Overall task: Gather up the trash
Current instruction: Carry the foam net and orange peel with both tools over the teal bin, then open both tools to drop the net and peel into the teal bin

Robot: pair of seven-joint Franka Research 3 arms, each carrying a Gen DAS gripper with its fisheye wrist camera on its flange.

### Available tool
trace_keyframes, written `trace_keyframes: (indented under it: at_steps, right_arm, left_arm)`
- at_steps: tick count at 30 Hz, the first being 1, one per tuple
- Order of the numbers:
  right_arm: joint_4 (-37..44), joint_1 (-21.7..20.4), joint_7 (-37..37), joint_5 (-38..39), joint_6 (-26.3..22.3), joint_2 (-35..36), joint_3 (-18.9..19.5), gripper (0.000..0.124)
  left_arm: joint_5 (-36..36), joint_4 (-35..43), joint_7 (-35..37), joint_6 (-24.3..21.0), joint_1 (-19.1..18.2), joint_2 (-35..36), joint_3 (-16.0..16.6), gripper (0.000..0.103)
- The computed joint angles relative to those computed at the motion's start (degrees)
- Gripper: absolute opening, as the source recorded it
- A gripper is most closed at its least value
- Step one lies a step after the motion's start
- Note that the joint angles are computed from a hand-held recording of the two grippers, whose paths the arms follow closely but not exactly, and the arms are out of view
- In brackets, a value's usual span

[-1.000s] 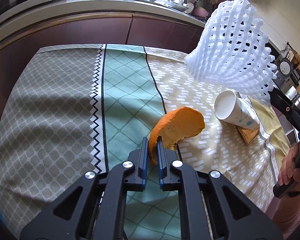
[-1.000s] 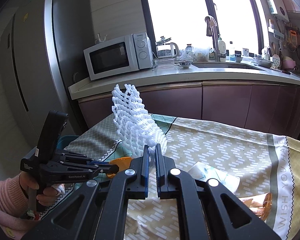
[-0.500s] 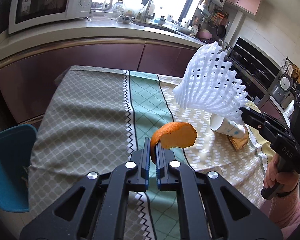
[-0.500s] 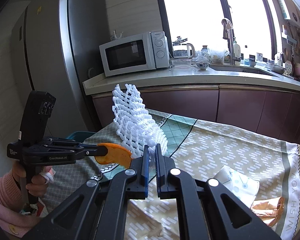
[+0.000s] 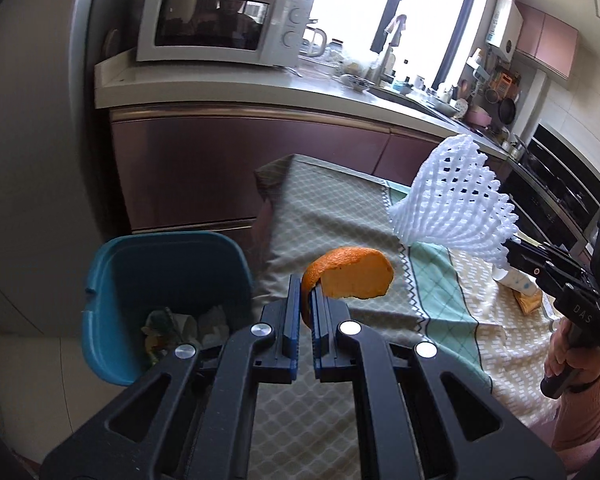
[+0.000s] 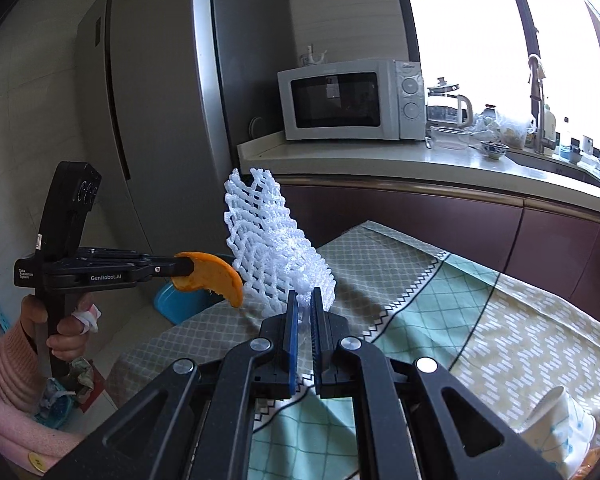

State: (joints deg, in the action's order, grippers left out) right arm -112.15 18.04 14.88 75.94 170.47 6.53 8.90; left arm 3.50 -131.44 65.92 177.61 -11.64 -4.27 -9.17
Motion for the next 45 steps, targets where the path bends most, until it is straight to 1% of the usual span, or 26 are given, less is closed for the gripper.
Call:
trace_keyframes:
  at_steps: [3,4,7,9,10,11,13,15,17,20,22,26,30,31,32,33,34,36,37,38,40,45]
  right_arm:
    - [2.4,1.0,3.3,-4.9,-1.1,2.2,0.6,0.005]
    - [3.3,1.3,4.4,-6.6,-1.4,3.0,0.9,0.005]
    - [6.5,1.2,7.7,-12.3,-3.7,5.6,1.2,0.005]
    - [9.0,1.1,10.1,-16.4,-5.0,7.7,1.4,0.005]
    - [10.3,1.0,11.5,-18.6,-5.8,8.8,1.5,0.005]
    - [11.9,0.9,12.8,-20.7,-6.6,10.1,1.6,0.005]
    - [15.3,1.0,16.3,-25.9,-8.4,13.0,1.3,0.005]
    - [18.8,1.3,20.4,-30.7,-10.8,15.8,1.1,0.005]
    - [21.8,2.2,24.8,-35.5,-12.5,18.3,0.7,0.005]
    - [27.0,3.9,32.1,-42.6,-15.2,22.6,-0.5,0.005]
    - [30.6,4.6,36.2,-46.4,-17.5,25.4,-1.0,0.005]
    - [37.0,6.4,43.8,-53.6,-21.1,30.5,-2.5,0.005]
    - [43.2,8.3,50.9,-59.7,-24.8,34.7,-4.5,0.005]
    - [44.3,8.7,52.2,-61.1,-25.0,35.4,-4.8,0.005]
    - [46.3,9.4,53.5,-62.9,-25.8,36.5,-5.5,0.007]
    - [50.1,10.2,55.2,-65.0,-28.1,38.7,-6.4,0.009]
    - [51.9,10.6,56.6,-66.5,-29.2,39.9,-6.9,0.012]
    - [56.0,11.1,58.9,-68.6,-32.6,42.2,-7.4,0.016]
    - [57.8,11.0,59.4,-69.3,-34.0,43.3,-7.3,0.026]
    - [58.4,11.0,59.8,-69.8,-34.4,43.6,-7.2,0.032]
    - [57.0,10.4,59.6,-69.6,-33.4,42.7,-6.2,0.032]
    - [50.3,8.0,58.1,-66.3,-29.2,38.7,-3.5,0.034]
  left_arm:
    - [1.0,-2.7,-1.9,0.4,1.9,-2.1,1.0,0.005]
    - [2.6,-3.5,-3.6,0.4,3.3,-2.7,0.7,0.005]
    - [10.2,-5.0,-10.9,0.0,8.8,-3.6,-1.4,0.005]
    - [10.5,-5.7,-11.4,-0.5,8.7,-3.6,0.1,0.005]
    - [12.8,-5.6,-13.8,-0.9,10.2,-3.3,-0.9,0.005]
    - [14.7,-5.7,-15.5,-1.5,11.1,-3.0,-1.1,0.005]
    - [14.8,-5.6,-15.8,-2.2,10.8,-2.0,-0.1,0.005]
    - [19.9,-5.0,-20.2,-3.2,12.6,-0.8,-0.9,0.005]
    - [18.0,-4.7,-18.7,-3.5,11.5,0.5,0.5,0.005]
    - [17.9,-3.7,-18.7,-4.1,11.1,2.6,1.3,0.006]
    - [16.2,-3.1,-17.2,-4.0,10.8,4.1,1.8,0.006]
    - [15.9,-1.4,-16.7,-4.9,10.4,6.4,2.3,0.006]
    - [13.6,0.3,-13.8,-5.8,10.4,8.8,2.1,0.007]
    - [13.1,1.1,-13.3,-6.2,10.3,9.6,2.0,0.008]
    - [12.3,1.6,-12.4,-6.4,10.4,10.1,1.7,0.008]
    - [11.1,2.0,-11.2,-6.5,10.5,10.7,1.4,0.01]
    - [10.8,2.4,-10.8,-6.5,10.5,11.3,1.4,0.011]
    - [10.5,3.5,-10.7,-6.9,10.2,12.6,1.5,0.012]
    - [9.4,3.7,-9.8,-6.9,10.5,13.0,1.0,0.013]
    - [8.5,3.8,-9.2,-6.8,10.7,13.4,0.7,0.013]
    - [8.4,4.2,-9.2,-6.8,10.3,14.0,0.9,0.015]
    - [9.5,4.8,-10.0,-6.3,9.5,14.8,1.6,0.018]
